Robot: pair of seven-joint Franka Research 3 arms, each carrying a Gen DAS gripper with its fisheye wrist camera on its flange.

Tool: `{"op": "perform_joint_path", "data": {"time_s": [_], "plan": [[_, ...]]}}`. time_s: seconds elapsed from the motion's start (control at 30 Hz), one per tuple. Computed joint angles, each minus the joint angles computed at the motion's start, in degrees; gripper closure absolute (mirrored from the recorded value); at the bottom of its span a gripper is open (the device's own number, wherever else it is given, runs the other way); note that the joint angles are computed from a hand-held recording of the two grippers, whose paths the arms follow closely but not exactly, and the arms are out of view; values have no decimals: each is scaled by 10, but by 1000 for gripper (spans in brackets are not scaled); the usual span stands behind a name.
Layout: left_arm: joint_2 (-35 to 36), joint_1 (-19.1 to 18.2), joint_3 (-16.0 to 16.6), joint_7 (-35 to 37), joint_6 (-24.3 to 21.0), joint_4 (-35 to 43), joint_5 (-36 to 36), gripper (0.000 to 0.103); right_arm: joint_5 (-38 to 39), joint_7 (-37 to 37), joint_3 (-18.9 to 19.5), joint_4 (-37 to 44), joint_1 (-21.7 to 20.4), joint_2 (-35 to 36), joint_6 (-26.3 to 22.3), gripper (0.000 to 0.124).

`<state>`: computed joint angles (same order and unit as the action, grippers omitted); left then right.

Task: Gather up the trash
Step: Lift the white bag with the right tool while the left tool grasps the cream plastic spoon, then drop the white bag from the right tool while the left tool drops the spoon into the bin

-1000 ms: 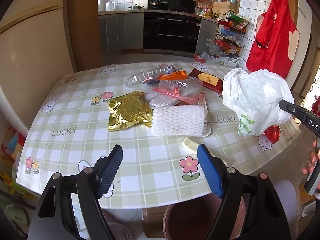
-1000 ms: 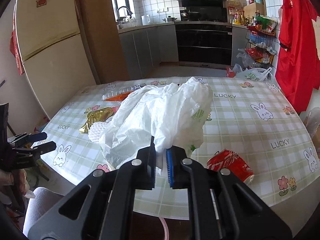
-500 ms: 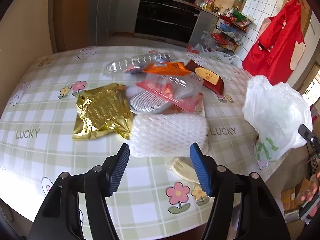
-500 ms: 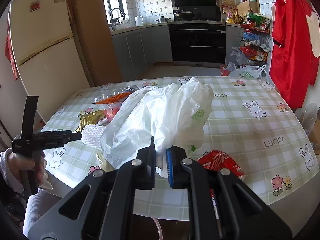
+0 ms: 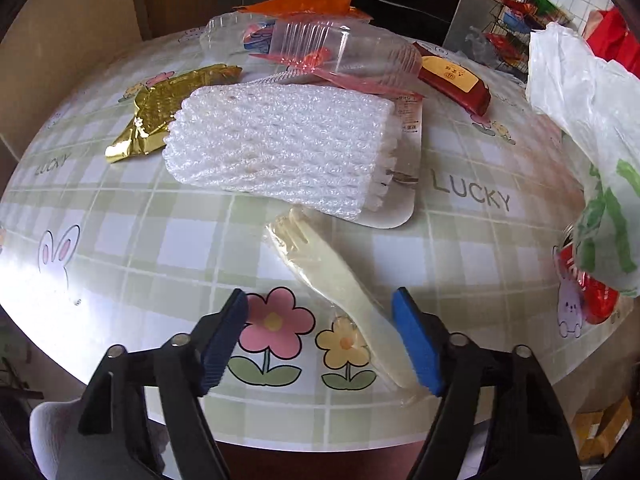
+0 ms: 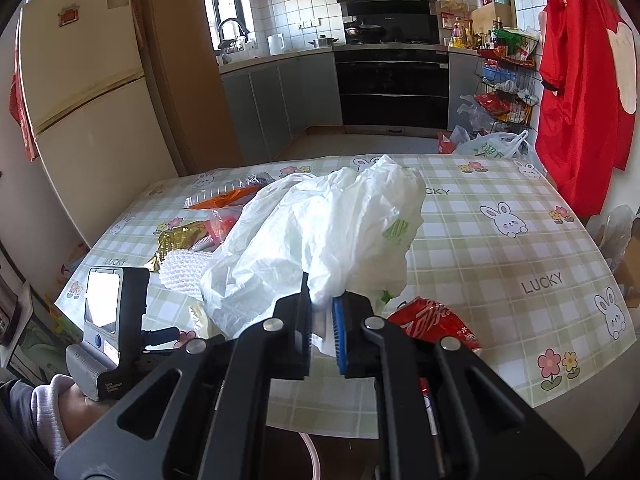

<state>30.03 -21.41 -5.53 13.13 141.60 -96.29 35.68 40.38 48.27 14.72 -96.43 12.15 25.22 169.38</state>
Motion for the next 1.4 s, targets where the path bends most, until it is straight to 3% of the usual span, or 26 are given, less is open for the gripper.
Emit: {"op": "perform_joint_path", "data": {"time_s": [0.07, 0.17, 0.3, 0.43, 0.6, 0.87, 1.17, 1.4], "plan": [[-14, 4, -2, 3, 15, -21, 0, 76, 6, -2, 3, -1, -5, -1, -2, 111], [-52, 12, 0, -22, 52, -79, 2, 90, 19, -13, 12, -8, -11, -6, 0, 111], [-112, 31, 5, -66, 152, -176, 25, 91, 41, -42, 22, -21, -18, -16, -2, 111], [-173, 33, 12, -130, 195, -250, 72, 91, 56, -55, 18, -32, -14, -28, -7, 111], [-239, 43, 2, -226, 172, -296, 164, 91, 87, -87, 21, -53, -12, -49, -9, 111], [-332, 78, -59, -307, 125, -346, 264, 91, 127, -145, 13, -105, 14, -92, -16, 111], [-414, 98, -107, -346, 111, -394, 297, 91, 156, -205, -8, -191, 57, -159, -19, 111], [-466, 105, -137, -370, 102, -416, 310, 91, 136, -194, -33, -249, 90, -204, -31, 111]]}}
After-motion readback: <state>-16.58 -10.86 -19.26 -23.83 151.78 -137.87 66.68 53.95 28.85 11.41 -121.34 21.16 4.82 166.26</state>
